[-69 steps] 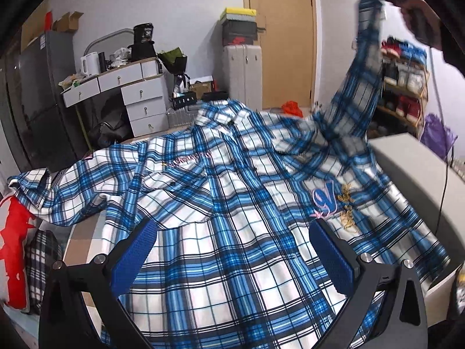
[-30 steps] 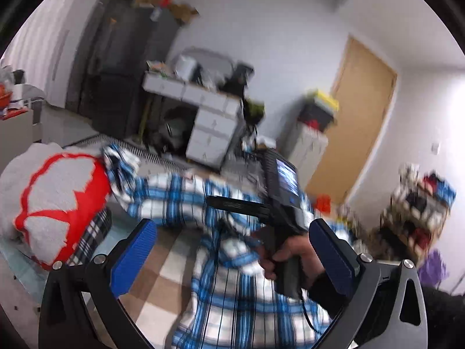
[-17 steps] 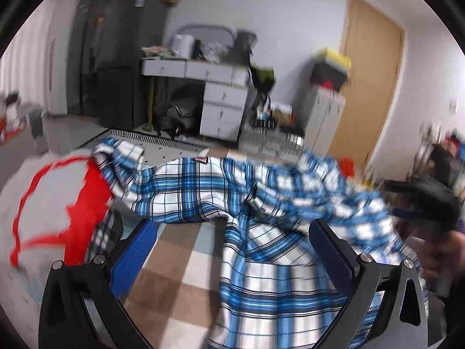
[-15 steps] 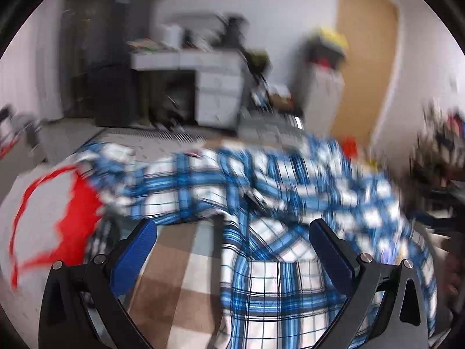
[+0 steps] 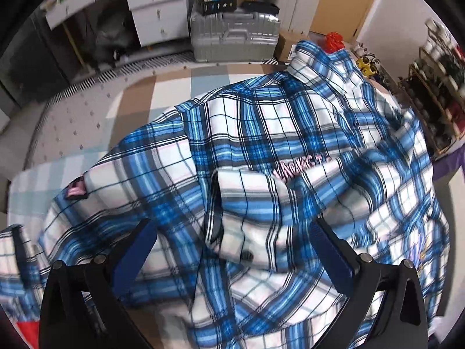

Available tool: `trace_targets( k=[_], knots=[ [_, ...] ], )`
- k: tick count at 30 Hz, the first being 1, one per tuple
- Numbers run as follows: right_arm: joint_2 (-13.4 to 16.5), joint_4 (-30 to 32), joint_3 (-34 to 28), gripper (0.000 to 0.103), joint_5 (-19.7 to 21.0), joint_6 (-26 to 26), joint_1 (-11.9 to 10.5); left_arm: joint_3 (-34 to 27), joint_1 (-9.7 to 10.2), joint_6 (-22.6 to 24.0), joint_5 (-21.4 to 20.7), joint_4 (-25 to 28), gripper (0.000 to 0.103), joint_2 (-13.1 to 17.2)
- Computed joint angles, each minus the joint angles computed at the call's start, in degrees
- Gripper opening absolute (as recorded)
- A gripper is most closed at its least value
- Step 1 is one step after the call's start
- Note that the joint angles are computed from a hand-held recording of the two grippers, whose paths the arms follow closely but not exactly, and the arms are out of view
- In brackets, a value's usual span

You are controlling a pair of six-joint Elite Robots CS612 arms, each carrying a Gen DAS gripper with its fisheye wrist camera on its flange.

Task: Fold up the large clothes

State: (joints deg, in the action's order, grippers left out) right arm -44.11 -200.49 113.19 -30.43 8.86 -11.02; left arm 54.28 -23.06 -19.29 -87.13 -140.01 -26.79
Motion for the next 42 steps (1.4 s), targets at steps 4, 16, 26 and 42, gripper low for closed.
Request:
trace_targets(
  k=[4, 16, 26, 42],
  knots=[
    [1.1, 0.7, -0.4, 0.103, 3.7, 1.2, -0.7, -3.6, 0.29, 0.6, -1.9, 4.1, 0.067, 1.7],
    [2.0, -3.6, -0.6, 0.103, 8.1, 2.7, -1.7, -8.1, 0.93, -0.1, -5.1, 9.7, 0.002, 4.5],
    [2.6, -5.1, -0.9, 0.103, 7.4, 4.1, -1.8, -4.4, 1.36, -7.3, -1.9, -1.2, 0.000, 2.6],
    [2.4, -5.7, -0.7, 0.103, 5.7, 4.4, -2.0, -3.6, 2.48, -17.9, 1.2, -3.3, 0.000, 2.4]
  ],
)
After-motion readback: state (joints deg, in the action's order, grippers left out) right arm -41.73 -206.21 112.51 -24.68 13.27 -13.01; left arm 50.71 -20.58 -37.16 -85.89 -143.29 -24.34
